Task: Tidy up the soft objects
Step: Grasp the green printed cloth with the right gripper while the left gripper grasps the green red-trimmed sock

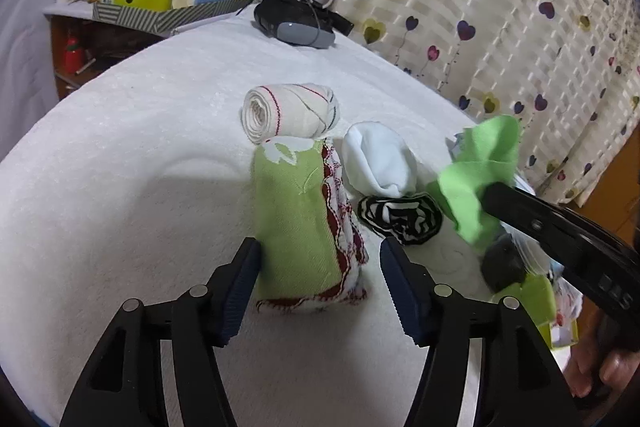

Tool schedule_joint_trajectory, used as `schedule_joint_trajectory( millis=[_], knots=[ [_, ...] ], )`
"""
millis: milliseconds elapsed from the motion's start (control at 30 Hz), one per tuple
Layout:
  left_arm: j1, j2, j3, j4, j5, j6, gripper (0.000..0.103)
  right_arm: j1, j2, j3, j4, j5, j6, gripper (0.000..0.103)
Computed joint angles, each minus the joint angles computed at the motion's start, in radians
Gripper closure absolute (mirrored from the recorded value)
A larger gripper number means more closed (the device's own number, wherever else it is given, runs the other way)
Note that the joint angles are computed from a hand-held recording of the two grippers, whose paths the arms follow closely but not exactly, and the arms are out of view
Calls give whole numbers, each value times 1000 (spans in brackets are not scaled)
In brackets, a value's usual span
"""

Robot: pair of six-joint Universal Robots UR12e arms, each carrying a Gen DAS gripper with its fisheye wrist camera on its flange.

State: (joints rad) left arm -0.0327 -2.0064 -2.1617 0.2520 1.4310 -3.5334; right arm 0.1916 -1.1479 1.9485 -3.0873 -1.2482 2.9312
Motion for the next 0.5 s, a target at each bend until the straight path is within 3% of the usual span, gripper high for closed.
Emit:
schedule_joint_trajectory(
  millis=[100, 333, 500],
  knots=[
    [-11, -7, 22, -50, 50, -2, 42, -5, -3, 4, -3, 10, 0, 96],
    [-29, -20, 47, -77, 114, 26, 42, -12, -10, 15, -13, 22, -6, 96],
    [-31, -17, 42, -68, 129, 28, 64, -14, -20, 28, -26, 23, -8, 96]
  ],
)
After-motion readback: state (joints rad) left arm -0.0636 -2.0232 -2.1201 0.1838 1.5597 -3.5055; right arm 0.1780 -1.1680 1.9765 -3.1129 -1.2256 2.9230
